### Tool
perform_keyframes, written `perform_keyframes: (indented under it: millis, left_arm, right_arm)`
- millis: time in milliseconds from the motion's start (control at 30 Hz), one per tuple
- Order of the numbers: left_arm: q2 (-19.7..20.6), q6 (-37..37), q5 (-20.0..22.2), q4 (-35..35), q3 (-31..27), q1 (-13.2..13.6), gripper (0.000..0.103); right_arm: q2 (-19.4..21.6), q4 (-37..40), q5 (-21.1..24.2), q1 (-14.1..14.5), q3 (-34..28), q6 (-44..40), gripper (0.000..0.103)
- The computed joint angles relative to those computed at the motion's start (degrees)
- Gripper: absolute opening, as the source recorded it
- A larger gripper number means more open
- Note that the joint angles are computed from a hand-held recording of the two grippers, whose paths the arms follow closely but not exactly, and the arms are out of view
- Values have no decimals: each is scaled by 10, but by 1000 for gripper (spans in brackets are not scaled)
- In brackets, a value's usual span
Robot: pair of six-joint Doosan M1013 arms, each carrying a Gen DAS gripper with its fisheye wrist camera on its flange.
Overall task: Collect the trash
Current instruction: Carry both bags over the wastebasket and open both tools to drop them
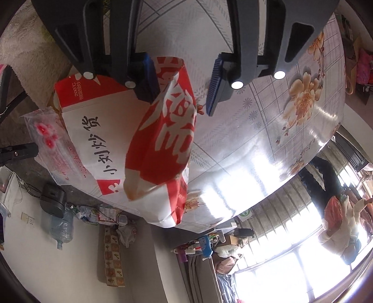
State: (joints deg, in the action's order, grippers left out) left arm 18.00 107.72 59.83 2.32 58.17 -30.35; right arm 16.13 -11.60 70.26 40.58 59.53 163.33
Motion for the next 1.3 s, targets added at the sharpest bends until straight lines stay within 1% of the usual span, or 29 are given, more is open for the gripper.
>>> perform_keyframes:
  millis: [33, 133, 167, 267, 333, 400, 433, 500, 567, 600, 633, 667, 733, 867, 933, 1000, 1200, 1300]
  left_arm:
    - [0, 6, -2, 2, 2, -1, 19]
    - [-7, 23, -19, 22, 16, -6, 12]
    - [-8, 31, -21, 25, 17, -6, 12]
    - [-19, 54, -41, 47, 37, -10, 11]
    - [-29, 71, -54, 61, 53, -13, 11]
    - [-36, 82, -64, 71, 66, -15, 11]
    - [-39, 87, -67, 74, 71, -15, 11]
    - [-44, 94, -72, 80, 78, -17, 11]
    - [-48, 101, -79, 85, 84, -17, 11]
    - [-50, 105, -82, 87, 87, -17, 11]
    - [-52, 110, -83, 87, 90, -17, 11]
    - [-54, 116, -85, 88, 93, -17, 11]
    - [-61, 134, -92, 91, 103, -17, 11]
    - [-73, 187, -103, 94, 120, -16, 11]
    - [-78, 202, -109, 98, 129, -15, 12]
    - [-79, 202, -111, 98, 132, -13, 13]
    - [-81, 194, -130, 102, 143, -16, 13]
    - [-87, 190, -146, 102, 152, -16, 13]
  right_arm:
    - [-2, 5, -4, -2, 3, -1, 10]
    - [-7, 21, -21, -5, 12, 0, 25]
    - [-8, 24, -21, -5, 12, 0, 29]
    - [-7, 52, -27, -9, 12, -9, 36]
    - [-5, 63, -29, -10, 12, -14, 36]
    - [4, 65, -7, -9, -1, -30, 36]
    - [10, 63, 10, -8, -12, -40, 36]
    - [25, 56, 44, -3, -37, -65, 31]
    - [40, 47, 82, 3, -66, -97, 20]
    - [48, 40, 105, 7, -83, -113, 17]
    - [57, 35, 129, 11, -100, -130, 11]
    - [66, 30, 151, 14, -116, -144, 8]
    - [77, 22, 180, 20, -136, -163, 6]
    - [101, 12, 233, 34, -178, -206, 4]
    - [111, 15, 247, 39, -193, -226, 3]
    - [115, 21, 255, 43, -198, -243, 3]
    - [153, -5, 323, 57, -259, -313, 3]
    - [157, -17, 333, 62, -267, -321, 2]
